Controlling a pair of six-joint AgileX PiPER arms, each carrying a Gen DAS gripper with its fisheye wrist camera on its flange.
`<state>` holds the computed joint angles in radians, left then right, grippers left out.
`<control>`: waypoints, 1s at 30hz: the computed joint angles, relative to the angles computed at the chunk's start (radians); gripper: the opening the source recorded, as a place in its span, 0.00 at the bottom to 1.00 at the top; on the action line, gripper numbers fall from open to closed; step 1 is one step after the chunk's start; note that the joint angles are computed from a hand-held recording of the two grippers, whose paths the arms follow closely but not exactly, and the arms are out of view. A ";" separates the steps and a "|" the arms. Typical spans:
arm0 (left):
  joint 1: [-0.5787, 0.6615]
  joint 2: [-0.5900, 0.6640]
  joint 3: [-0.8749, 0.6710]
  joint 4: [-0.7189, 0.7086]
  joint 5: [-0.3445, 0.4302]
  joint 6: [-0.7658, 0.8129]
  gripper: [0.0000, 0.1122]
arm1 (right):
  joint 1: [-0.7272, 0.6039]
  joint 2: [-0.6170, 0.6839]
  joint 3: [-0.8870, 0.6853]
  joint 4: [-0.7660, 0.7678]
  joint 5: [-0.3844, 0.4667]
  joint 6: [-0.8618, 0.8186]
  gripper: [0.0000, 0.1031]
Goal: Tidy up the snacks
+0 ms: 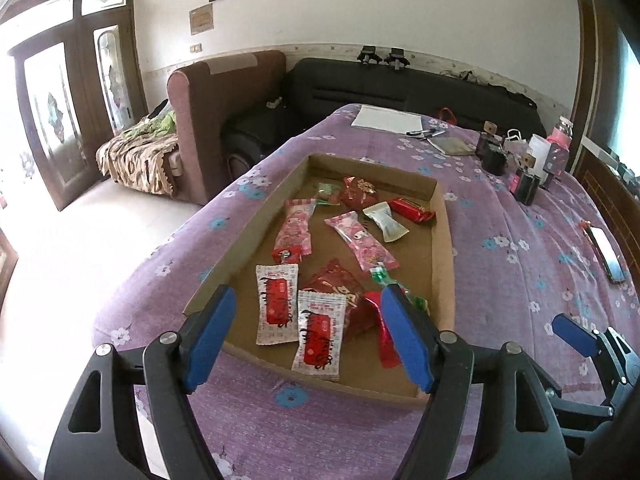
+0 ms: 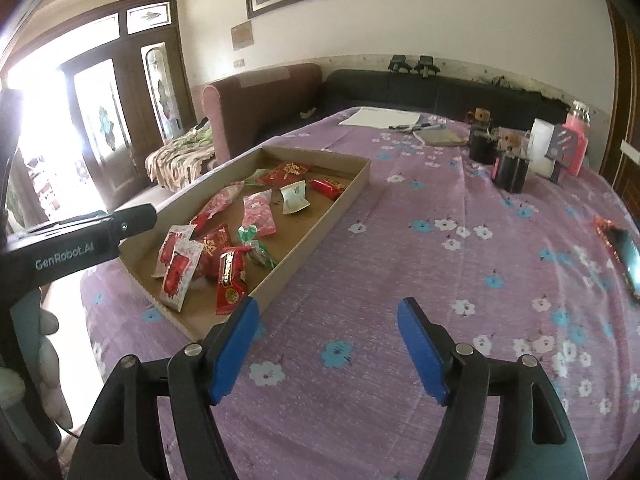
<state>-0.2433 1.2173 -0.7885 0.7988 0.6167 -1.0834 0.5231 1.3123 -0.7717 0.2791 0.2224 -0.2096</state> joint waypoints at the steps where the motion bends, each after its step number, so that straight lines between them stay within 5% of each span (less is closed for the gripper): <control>1: -0.012 0.005 -0.005 0.006 0.008 -0.010 0.67 | -0.001 -0.005 0.006 -0.005 -0.004 -0.001 0.72; 13: -0.091 0.033 -0.031 0.041 0.059 -0.063 0.67 | -0.056 -0.021 0.046 0.178 -0.011 -0.210 0.74; 18: -0.133 0.005 -0.007 0.182 0.088 -0.230 0.67 | -0.080 -0.018 0.055 0.278 -0.013 -0.316 0.74; 21: -0.218 -0.047 0.041 0.380 0.204 -0.449 0.70 | -0.094 -0.012 0.054 0.358 -0.007 -0.395 0.74; 24: -0.319 -0.104 0.096 0.553 0.346 -0.638 0.91 | -0.098 -0.005 0.048 0.373 0.000 -0.414 0.74; 28: -0.412 -0.146 0.182 0.694 0.483 -0.812 0.92 | -0.091 -0.004 0.046 0.351 -0.007 -0.397 0.74; 30: -0.425 -0.110 0.164 0.675 0.540 -0.773 0.92 | -0.088 -0.002 0.045 0.348 -0.009 -0.391 0.74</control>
